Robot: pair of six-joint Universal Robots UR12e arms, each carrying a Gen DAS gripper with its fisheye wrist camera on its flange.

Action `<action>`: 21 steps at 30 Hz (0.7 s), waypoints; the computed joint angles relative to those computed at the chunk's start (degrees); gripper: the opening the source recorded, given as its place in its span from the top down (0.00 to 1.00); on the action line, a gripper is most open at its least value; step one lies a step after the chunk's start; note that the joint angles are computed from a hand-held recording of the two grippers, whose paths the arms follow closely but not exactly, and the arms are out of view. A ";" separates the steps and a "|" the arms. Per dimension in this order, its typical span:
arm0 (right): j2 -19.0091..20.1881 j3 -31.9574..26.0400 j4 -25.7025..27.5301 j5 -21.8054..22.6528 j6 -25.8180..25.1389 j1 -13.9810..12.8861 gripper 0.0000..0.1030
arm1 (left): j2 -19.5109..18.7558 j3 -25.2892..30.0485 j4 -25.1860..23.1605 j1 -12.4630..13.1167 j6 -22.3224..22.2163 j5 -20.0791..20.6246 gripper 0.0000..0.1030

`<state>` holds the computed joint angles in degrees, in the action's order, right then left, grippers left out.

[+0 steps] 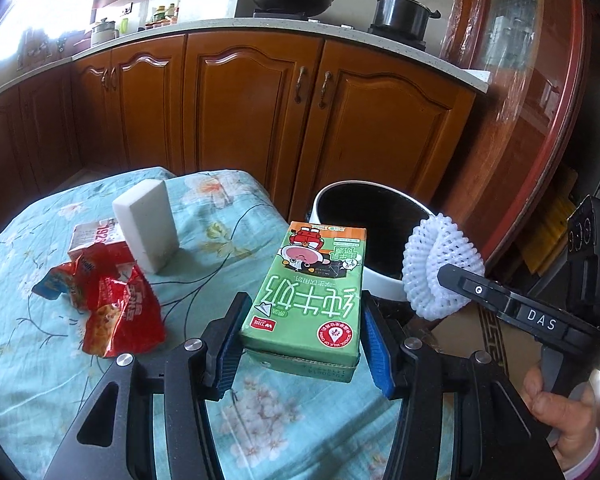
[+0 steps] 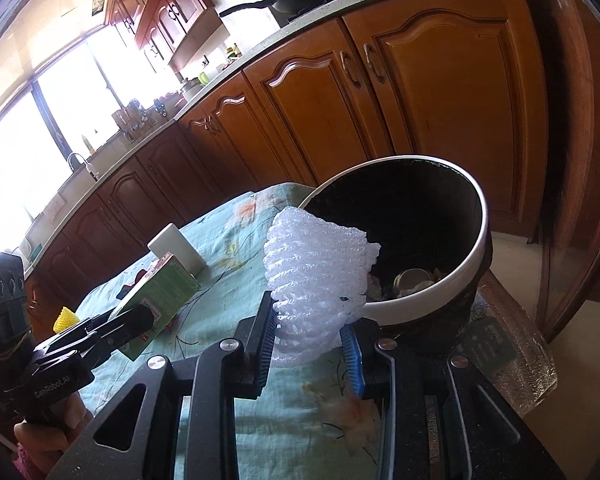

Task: Collect trash
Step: 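Carry the carton and foam net over the bin and open both tools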

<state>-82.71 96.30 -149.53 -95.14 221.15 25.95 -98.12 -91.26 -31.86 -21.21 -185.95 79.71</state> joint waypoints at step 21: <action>-0.35 0.25 1.77 0.08 -2.70 -3.60 0.69 | -8.72 11.13 -4.55 -3.46 3.10 1.91 0.50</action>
<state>-83.07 96.55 -147.77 -95.06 218.45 22.35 -106.83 -80.14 -36.42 -24.66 -182.85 81.62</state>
